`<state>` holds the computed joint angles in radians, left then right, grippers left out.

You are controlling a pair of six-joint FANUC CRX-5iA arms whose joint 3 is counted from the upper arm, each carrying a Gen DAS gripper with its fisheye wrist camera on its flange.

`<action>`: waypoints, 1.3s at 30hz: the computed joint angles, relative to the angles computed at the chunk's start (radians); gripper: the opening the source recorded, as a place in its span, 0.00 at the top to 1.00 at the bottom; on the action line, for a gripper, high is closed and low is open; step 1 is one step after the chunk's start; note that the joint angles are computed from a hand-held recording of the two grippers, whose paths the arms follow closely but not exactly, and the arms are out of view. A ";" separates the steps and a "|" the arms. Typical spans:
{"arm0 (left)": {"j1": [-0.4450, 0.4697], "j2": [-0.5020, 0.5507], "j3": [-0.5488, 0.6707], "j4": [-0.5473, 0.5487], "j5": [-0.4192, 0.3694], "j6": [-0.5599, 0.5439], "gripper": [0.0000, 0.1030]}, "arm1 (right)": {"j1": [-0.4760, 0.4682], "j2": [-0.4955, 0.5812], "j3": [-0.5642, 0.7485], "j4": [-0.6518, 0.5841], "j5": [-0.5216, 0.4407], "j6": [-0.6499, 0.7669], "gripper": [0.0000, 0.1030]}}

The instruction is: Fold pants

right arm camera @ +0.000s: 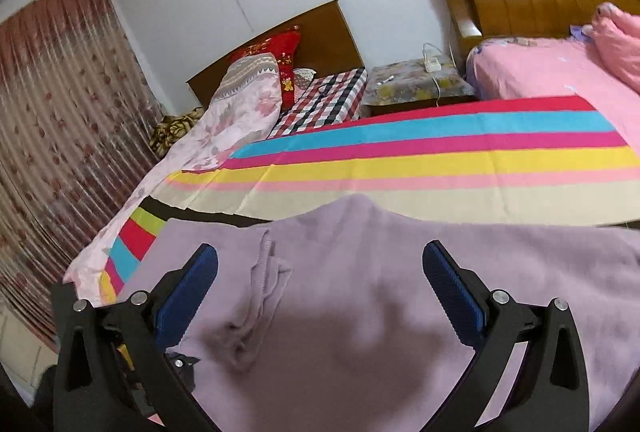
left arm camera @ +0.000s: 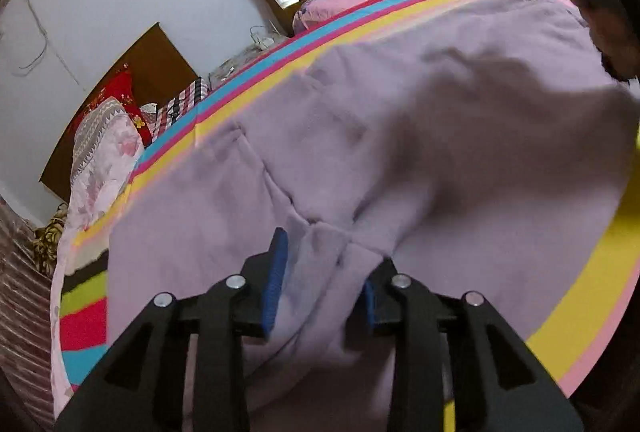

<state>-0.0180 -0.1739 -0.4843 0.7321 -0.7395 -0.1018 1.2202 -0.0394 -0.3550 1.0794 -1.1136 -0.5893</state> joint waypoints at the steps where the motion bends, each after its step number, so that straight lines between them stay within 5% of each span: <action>1: 0.036 0.000 0.006 0.042 -0.066 -0.014 0.42 | -0.001 -0.007 -0.009 -0.002 0.020 -0.006 0.04; 2: 0.072 -0.007 -0.003 0.112 -0.114 -0.048 0.24 | -0.003 -0.008 -0.012 -0.005 0.041 -0.009 0.04; 4: 0.170 -0.045 -0.052 0.318 -0.187 -0.138 0.04 | -0.012 -0.022 -0.038 -0.007 0.120 -0.023 0.04; 7: 0.293 -0.049 -0.062 0.454 -0.251 -0.069 0.01 | -0.045 -0.009 -0.047 -0.032 0.303 -0.026 0.06; 9: 0.353 -0.038 -0.069 0.474 -0.197 0.017 0.01 | -0.080 0.010 -0.041 -0.106 0.495 0.004 0.14; 12: 0.395 -0.027 -0.068 0.397 -0.090 0.149 0.02 | -0.089 0.052 0.006 -0.252 0.610 0.088 0.22; 14: 0.423 -0.027 -0.082 0.389 -0.089 0.146 0.02 | -0.073 0.096 0.074 -0.351 0.575 0.181 0.22; 20: 0.408 -0.042 -0.131 0.387 -0.092 0.092 0.02 | -0.113 0.142 0.117 -0.340 0.594 0.124 0.25; 23: 0.382 -0.054 -0.152 0.395 -0.089 0.025 0.02 | -0.132 0.166 0.117 -0.284 0.600 0.025 0.46; 25: 0.376 -0.052 -0.164 0.406 -0.085 -0.017 0.02 | -0.125 0.162 0.113 -0.288 0.573 0.035 0.78; 26: 0.376 -0.057 -0.169 0.402 -0.090 -0.023 0.02 | -0.128 0.158 0.094 -0.246 0.593 -0.006 0.83; 29: 0.373 -0.049 -0.168 0.388 -0.089 -0.012 0.02 | -0.121 0.153 0.095 -0.107 0.553 -0.070 0.86; 34: 0.341 -0.003 -0.123 0.375 -0.082 0.085 0.02 | -0.122 0.199 0.254 -0.057 0.458 0.097 0.86; 39: 0.271 0.060 -0.046 0.298 0.054 0.191 0.02 | -0.135 0.228 0.377 0.047 0.447 0.183 0.86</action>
